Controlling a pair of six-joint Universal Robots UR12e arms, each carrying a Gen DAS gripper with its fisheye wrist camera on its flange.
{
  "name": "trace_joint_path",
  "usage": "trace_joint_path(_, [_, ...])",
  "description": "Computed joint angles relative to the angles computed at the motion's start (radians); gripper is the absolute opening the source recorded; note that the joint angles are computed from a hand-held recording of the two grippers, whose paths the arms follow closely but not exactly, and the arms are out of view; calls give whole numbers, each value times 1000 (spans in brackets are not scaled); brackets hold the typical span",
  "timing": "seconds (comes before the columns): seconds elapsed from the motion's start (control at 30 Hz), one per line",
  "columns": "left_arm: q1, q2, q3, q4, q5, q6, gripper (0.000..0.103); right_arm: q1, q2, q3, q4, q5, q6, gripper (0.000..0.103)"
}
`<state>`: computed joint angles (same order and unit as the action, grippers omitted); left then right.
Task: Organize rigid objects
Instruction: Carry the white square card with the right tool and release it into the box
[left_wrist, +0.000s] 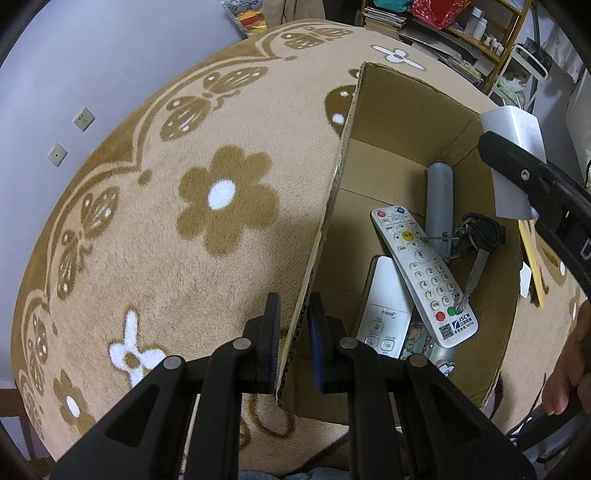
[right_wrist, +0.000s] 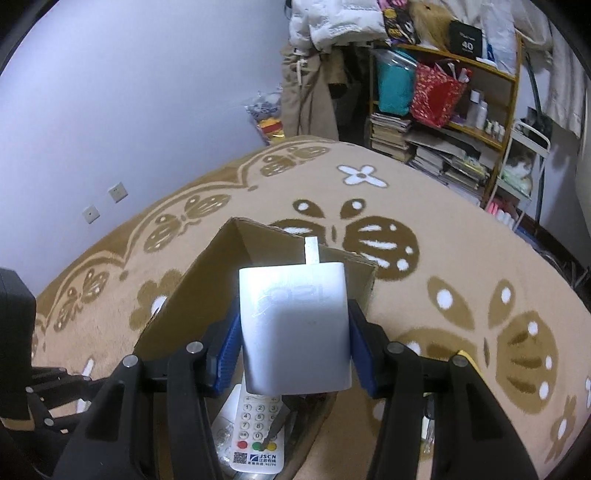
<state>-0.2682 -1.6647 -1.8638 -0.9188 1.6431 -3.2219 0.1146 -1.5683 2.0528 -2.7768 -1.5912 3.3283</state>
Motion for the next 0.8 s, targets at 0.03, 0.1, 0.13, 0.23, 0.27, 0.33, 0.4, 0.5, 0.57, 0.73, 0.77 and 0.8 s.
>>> trace_joint_path(0.03, [0, 0, 0, 0, 0, 0, 15, -1, 0, 3, -7, 5, 5, 56])
trace_joint_path(0.1, [0, 0, 0, 0, -1, -1, 15, -8, 1, 12, -23, 16, 16, 56])
trace_joint_path(0.13, [0, 0, 0, 0, 0, -1, 15, -10, 2, 15, -31, 20, 20, 56])
trace_joint_path(0.23, [-2, 0, 0, -1, 6, 1, 15, -13, 7, 17, -47, 25, 16, 56])
trace_joint_path(0.27, [-2, 0, 0, -1, 6, 1, 15, -14, 9, 21, -61, 30, 11, 56])
trace_joint_path(0.33, [-3, -1, 1, -2, 7, 0, 15, -18, 13, 22, -72, 43, 8, 56])
trace_joint_path(0.4, [-3, -1, 1, -2, 8, 0, 15, -17, 20, 21, -73, 50, 7, 56])
trace_joint_path(0.5, [-3, -1, 1, -1, 7, 0, 15, -13, 33, 16, -58, 53, -4, 56])
trace_joint_path(0.57, [-3, -1, 2, -2, 6, 0, 15, -9, 41, 13, -45, 56, -7, 56])
trace_joint_path(0.73, [-2, -1, 0, 0, 2, -1, 15, -2, 51, 10, -25, 52, -20, 57])
trace_joint_path(0.77, [-3, 0, 0, 0, 3, 0, 15, 1, 51, 11, -28, 45, -24, 57])
trace_joint_path(0.8, [-3, 0, 0, 1, 4, 1, 15, 1, 50, 12, -29, 47, -22, 57])
